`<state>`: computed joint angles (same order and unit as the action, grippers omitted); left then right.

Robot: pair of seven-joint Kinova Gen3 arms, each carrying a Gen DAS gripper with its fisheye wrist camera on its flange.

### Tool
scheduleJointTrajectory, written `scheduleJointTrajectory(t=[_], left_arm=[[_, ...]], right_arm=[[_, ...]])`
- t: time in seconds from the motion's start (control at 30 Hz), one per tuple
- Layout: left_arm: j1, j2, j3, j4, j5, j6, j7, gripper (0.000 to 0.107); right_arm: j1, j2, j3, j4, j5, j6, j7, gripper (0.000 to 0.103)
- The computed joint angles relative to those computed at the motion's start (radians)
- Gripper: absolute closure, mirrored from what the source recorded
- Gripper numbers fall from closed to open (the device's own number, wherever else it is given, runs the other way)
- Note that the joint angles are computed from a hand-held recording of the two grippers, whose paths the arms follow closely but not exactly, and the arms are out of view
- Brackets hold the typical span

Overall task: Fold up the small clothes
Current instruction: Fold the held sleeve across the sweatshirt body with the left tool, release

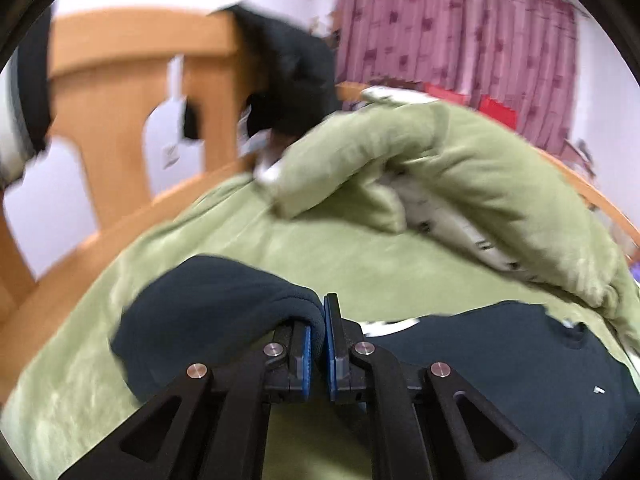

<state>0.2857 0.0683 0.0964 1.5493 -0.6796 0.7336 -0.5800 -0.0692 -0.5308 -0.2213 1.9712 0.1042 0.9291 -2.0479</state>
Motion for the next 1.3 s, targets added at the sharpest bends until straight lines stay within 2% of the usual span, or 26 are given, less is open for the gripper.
scheduleJointTrajectory(t=[0.13,0.23,0.43,0.5,0.63,0.73,0.77,0.8,0.83,0.87,0.9,0.97,1.03,1.17,1.23,1.3], left_arm=[[0.108,0.054,0.057,-0.107,-0.081,0.055,-0.006,0.101],[0.222,0.107,0.076,-0.161,-0.135,0.089,-0.018,0.101],[0.420,0.251,0.079,-0.262,-0.168,0.140,-0.054,0.101],[0.454,0.294,0.076,-0.285,-0.136,0.154,-0.065,0.101],[0.488,0.325,0.055,-0.263,-0.057,0.140,-0.072,0.101],[0.500,0.340,0.048,-0.272,0.012,0.166,-0.125,0.096],[0.507,0.342,0.044,-0.283,0.043,0.194,-0.148,0.089],[0.506,0.339,0.045,-0.287,0.063,0.209,-0.162,0.079],[0.509,0.320,0.039,-0.272,0.086,0.212,-0.159,0.075],[0.522,0.300,0.022,-0.251,0.092,0.201,-0.143,0.064],[0.531,0.274,0.011,-0.225,0.088,0.187,-0.116,0.047],[0.558,0.210,-0.008,-0.160,0.050,0.169,-0.042,0.030],[0.555,0.154,0.018,-0.114,-0.003,0.187,0.013,0.030],[0.571,0.050,0.048,-0.053,-0.066,0.308,0.095,0.030],[0.569,-0.001,0.064,-0.020,-0.089,0.372,0.140,0.030],[0.540,-0.041,0.088,0.007,-0.095,0.404,0.168,0.030]], right_arm=[[0.008,-0.052,0.009,0.005,0.001,-0.008,0.001,0.026],[0.005,-0.083,0.037,0.013,-0.020,-0.022,0.015,0.026],[0.020,-0.101,0.052,0.019,-0.036,-0.019,0.044,0.026],[0.016,-0.108,0.066,0.018,-0.047,-0.018,0.059,0.026],[0.024,-0.129,0.077,0.019,-0.053,-0.025,0.083,0.026],[0.032,-0.135,0.076,0.020,-0.054,-0.026,0.099,0.026],[0.034,-0.136,0.076,0.021,-0.055,-0.025,0.104,0.026],[0.039,-0.134,0.071,0.021,-0.053,-0.024,0.106,0.026],[0.041,-0.135,0.071,0.022,-0.054,-0.023,0.109,0.026],[0.042,-0.134,0.071,0.023,-0.056,-0.025,0.112,0.026],[0.040,-0.133,0.071,0.025,-0.059,-0.026,0.114,0.026],[0.041,-0.131,0.071,0.025,-0.063,-0.025,0.118,0.026],[0.030,-0.135,0.074,0.027,-0.075,-0.024,0.124,0.026],[0.014,-0.148,0.058,0.037,-0.084,-0.024,0.144,0.026],[0.021,-0.148,0.023,0.040,-0.077,-0.019,0.143,0.031],[0.025,-0.146,-0.007,0.040,-0.069,-0.023,0.141,0.041]])
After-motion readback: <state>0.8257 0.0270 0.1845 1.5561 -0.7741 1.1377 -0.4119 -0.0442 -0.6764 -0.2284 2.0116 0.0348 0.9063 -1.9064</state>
